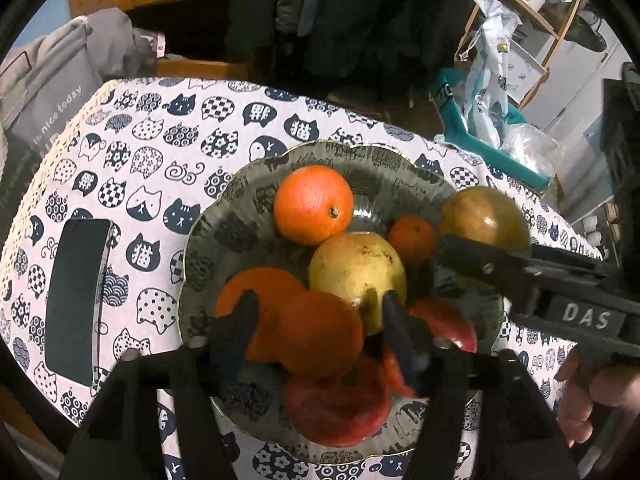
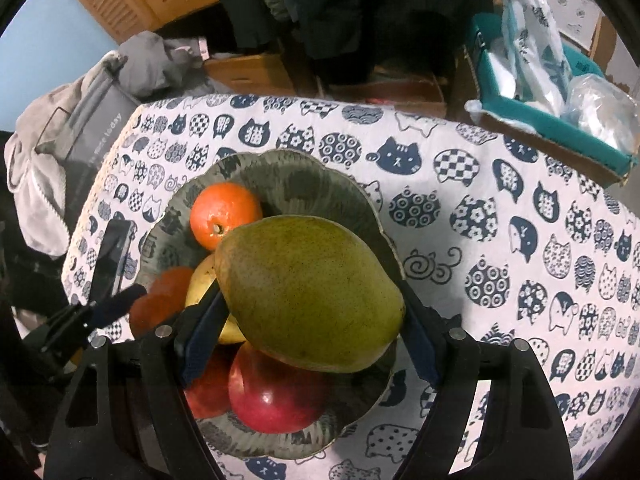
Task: Organize fruits
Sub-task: 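Lower the tangerine and pear into the bowl and open both tools, then lift both tools up and away from the bowl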
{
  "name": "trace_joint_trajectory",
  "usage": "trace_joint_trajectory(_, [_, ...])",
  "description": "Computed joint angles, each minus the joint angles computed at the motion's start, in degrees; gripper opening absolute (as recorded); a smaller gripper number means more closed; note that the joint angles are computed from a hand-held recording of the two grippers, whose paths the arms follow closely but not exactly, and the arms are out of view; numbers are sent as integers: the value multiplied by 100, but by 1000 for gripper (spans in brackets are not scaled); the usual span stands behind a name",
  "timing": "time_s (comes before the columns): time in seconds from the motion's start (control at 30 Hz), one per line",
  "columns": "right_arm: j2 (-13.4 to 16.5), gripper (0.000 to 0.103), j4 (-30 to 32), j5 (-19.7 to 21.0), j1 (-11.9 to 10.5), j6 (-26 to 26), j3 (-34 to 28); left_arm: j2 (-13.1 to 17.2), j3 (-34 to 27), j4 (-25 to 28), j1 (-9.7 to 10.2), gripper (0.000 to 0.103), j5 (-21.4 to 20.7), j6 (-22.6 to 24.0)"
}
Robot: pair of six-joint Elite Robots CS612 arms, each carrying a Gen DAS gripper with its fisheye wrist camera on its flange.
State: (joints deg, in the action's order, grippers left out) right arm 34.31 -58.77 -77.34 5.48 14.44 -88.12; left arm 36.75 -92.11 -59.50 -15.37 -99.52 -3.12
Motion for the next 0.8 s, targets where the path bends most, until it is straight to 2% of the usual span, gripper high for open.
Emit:
trace_joint_trajectory(0.13, [-7,82,81,119,-15,5,58,-11,8,29,-17,75,74,79])
trace_joint_trajectory(0.23, [34,82,-87,314,-61,154,-6,-19,5,86,-14,75,88,87])
trace_joint_trajectory(0.4, [-21,82,-259,225,-80,211,-74,-32,-52,59,-10,76,137,64])
trace_joint_trajectory(0.5, [-68,82,-327,45,-63,172,-127,-49,-112,-36,-2,80,119,23])
trace_joint_trajectory(0.8, [-186,82,-352,-781,41,-135,-379,-132,-374,-327,-32,81,120,2])
